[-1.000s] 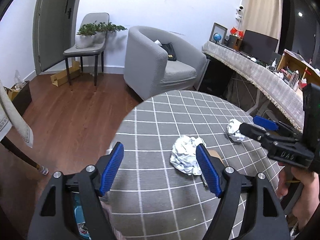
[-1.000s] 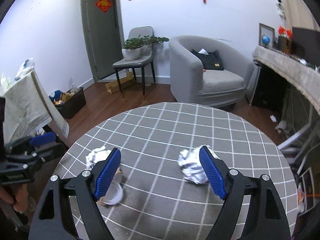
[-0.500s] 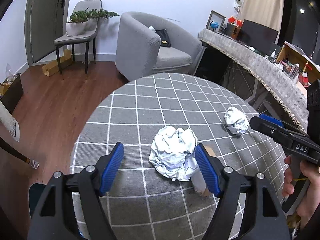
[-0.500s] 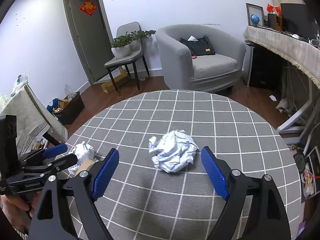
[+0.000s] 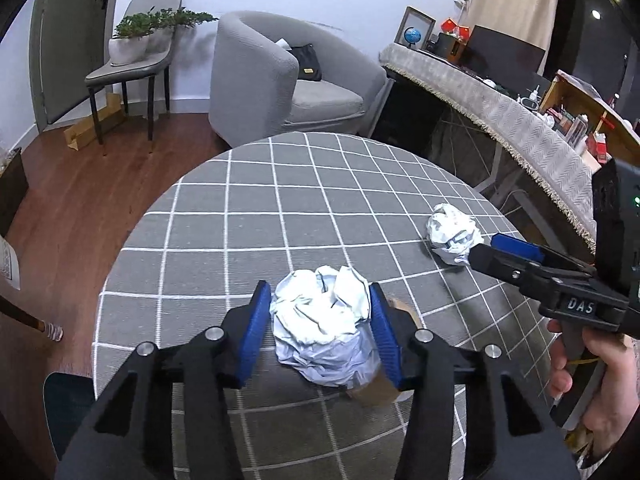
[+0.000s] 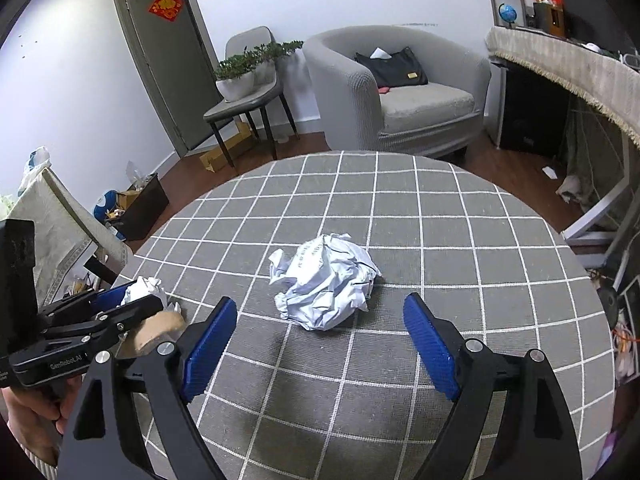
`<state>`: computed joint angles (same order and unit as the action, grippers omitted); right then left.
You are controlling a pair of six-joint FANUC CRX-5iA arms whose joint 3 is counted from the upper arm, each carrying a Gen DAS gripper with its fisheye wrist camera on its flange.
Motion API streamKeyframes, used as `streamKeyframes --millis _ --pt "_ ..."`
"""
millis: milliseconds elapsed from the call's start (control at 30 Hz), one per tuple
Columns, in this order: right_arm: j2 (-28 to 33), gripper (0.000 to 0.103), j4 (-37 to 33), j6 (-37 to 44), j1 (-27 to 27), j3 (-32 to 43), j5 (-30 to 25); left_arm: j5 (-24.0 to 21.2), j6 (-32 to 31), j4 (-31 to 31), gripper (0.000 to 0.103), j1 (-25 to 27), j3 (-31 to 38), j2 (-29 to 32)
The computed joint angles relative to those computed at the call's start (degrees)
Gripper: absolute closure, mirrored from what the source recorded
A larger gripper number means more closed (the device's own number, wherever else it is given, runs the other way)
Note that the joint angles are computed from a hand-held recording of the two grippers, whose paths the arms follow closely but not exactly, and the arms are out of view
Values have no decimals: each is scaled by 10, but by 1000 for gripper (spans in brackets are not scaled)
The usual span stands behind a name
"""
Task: Collect trash
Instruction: 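Grasp the crumpled foil ball with the left tool while the right tool grasps the white paper ball, then carry the foil ball into the teal bin and open the left tool while the right tool carries the paper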
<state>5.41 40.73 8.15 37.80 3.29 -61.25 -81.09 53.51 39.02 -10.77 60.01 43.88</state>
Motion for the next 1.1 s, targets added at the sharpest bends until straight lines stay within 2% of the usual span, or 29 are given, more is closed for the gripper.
streamKeyframes --millis 500,733,800,867,933,1100 --pt "30 16 -21 -2 -16 33 -5 31 -9 23 53 15 -37 -25" --pt "65 16 -21 11 -15 79 -53 34 -35 23 53 27 -64 -45" --pt "73 22 -26 11 -17 89 -59 32 -40 24 53 32 -66 -47" --pt "83 39 -27 14 -17 101 -72 33 -45 26 53 38 -74 -52" --pt "89 44 -25 16 -17 110 -79 32 -45 26 53 43 -73 -52" --pt "110 45 -6 22 -8 138 -86 38 -45 26 53 61 -80 -58"
